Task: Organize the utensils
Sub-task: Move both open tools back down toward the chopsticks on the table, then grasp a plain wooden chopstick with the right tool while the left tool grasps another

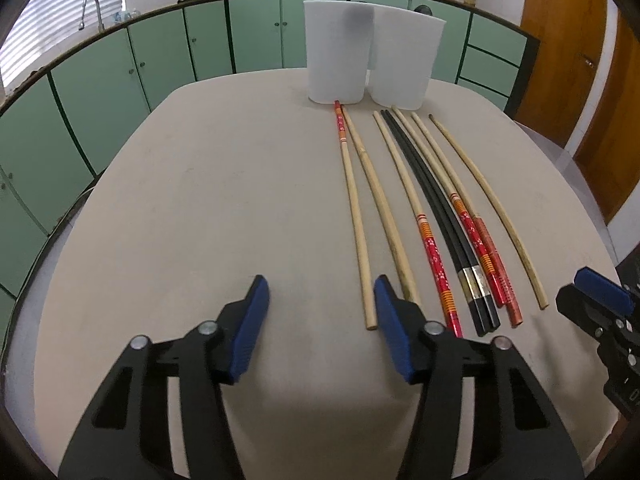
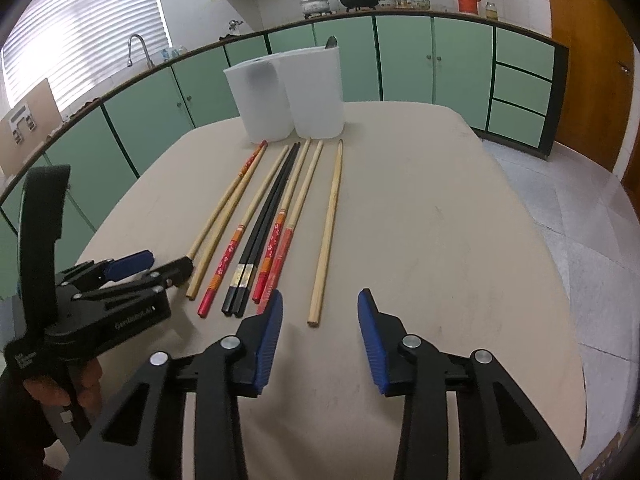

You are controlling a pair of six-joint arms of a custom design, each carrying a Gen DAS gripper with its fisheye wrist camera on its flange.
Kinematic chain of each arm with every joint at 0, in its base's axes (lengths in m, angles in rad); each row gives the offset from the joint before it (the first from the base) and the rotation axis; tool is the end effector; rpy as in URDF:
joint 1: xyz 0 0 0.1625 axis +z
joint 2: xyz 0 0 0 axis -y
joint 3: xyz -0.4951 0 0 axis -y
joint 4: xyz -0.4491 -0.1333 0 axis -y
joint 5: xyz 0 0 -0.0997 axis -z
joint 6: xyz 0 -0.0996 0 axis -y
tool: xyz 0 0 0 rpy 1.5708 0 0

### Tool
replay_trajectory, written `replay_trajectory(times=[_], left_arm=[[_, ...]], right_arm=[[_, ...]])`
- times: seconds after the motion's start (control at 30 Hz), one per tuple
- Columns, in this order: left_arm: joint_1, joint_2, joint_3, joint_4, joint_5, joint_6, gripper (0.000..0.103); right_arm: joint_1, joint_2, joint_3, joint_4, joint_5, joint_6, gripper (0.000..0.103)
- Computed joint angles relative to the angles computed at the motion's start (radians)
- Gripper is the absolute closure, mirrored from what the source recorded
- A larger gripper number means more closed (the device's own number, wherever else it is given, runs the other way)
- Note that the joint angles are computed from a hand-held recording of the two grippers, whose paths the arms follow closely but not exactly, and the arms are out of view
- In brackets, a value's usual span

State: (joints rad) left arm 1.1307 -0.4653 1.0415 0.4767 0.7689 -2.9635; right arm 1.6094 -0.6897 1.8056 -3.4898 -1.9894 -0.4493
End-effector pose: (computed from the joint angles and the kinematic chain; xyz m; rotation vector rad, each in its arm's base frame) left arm -0.1413 -0.7809 0.0304 0.4562 2.2823 -0.7355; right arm 0.1203 -0.7099 0.0826 0.3746 -2.4133 0.9058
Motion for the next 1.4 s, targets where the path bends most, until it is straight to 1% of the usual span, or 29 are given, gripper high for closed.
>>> replay_trajectory(times=[0.07,0.17,0.4,0.47,0.53,0.7,0.9,0.93,1.0,1.07,1.17,1.3,1.4], left_arm=[[0.000,-0.004,0.006,-0.006,-0.001,-0.001,0.058],[-0.001,-0.005,0.010,-0.011,-0.004,-0.001,0.061],[-0.002,-0.005,0.013,-0.016,-0.008,0.009,0.062],[-0.001,-0.006,0.014,-0.016,-0.007,0.011,0.063],[-0.002,-0.006,0.014,-0.015,-0.007,0.010,0.063],[-0.003,-0.005,0.015,-0.018,-0.009,0.013,0.067],[-0.003,-0.003,0.010,-0.015,-0.005,0.014,0.076],[-0.004,-0.002,0.010,-0.016,-0.004,0.013,0.079],[-0.003,-0.004,0.011,-0.020,-0.004,0.009,0.086],[-0.003,-0.002,0.008,-0.015,-0.002,0.002,0.097],[-0.002,-0.004,0.007,-0.010,0.007,-0.004,0.098],[0.000,-0.017,0.011,0.016,0.034,-0.042,0.098],[-0.011,-0.041,0.034,-0.003,0.026,-0.020,0.098]], right_arm=[[-0.001,-0.001,0.004,0.002,0.001,-0.001,0.066],[-0.003,0.000,0.006,0.009,0.001,0.001,0.070],[-0.004,0.014,-0.006,0.030,-0.006,0.013,0.077],[-0.001,0.019,-0.009,0.036,-0.012,0.010,0.081],[0.003,0.026,-0.012,0.026,-0.026,0.000,0.081],[0.002,0.030,-0.017,0.018,-0.032,0.006,0.089],[0.007,0.046,-0.034,0.001,-0.046,-0.009,0.092],[0.008,0.050,-0.037,-0.004,-0.050,-0.017,0.095],[0.012,0.056,-0.040,-0.018,-0.061,-0.038,0.095],[0.013,0.058,-0.042,-0.021,-0.064,-0.044,0.095],[0.009,0.045,-0.039,0.000,-0.051,-0.024,0.095],[0.013,0.028,-0.025,-0.019,-0.054,-0.040,0.096],[0.014,0.008,-0.015,-0.028,-0.042,-0.045,0.096]])
